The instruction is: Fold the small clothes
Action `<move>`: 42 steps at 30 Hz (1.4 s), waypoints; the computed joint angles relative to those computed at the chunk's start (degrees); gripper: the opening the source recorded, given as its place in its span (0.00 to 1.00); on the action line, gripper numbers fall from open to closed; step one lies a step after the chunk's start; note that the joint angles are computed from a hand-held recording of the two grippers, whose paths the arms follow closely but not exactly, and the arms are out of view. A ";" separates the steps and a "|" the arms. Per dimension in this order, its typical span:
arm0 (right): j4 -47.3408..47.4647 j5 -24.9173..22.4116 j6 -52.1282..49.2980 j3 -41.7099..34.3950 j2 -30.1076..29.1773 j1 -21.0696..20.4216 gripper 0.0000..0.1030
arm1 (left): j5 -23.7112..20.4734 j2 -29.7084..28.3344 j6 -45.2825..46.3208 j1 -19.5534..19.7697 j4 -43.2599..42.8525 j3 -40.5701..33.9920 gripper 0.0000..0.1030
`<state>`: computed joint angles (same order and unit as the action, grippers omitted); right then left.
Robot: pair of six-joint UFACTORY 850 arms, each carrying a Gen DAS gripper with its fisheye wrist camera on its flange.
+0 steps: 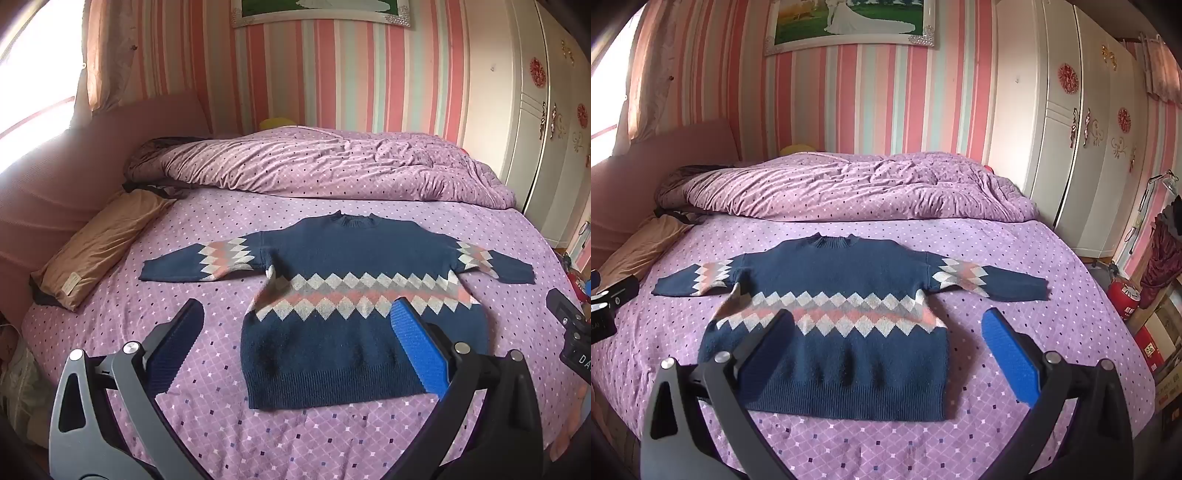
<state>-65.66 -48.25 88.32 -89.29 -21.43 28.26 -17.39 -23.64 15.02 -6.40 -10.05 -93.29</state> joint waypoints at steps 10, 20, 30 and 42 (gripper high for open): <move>0.19 0.20 0.00 -0.09 0.00 -0.09 0.99 | 0.25 0.12 -0.16 -0.11 0.18 0.03 0.97; 0.40 0.05 -0.13 -0.25 -0.11 -0.04 0.99 | 0.08 -0.20 0.74 0.26 -0.78 -0.42 0.97; 0.30 0.02 0.00 -0.11 -0.03 0.10 0.99 | 0.60 -0.20 0.33 0.10 -0.20 -0.33 0.97; 0.33 0.01 -0.38 -0.24 0.11 -0.01 0.99 | 0.83 -0.03 0.40 0.09 -0.23 -0.06 0.97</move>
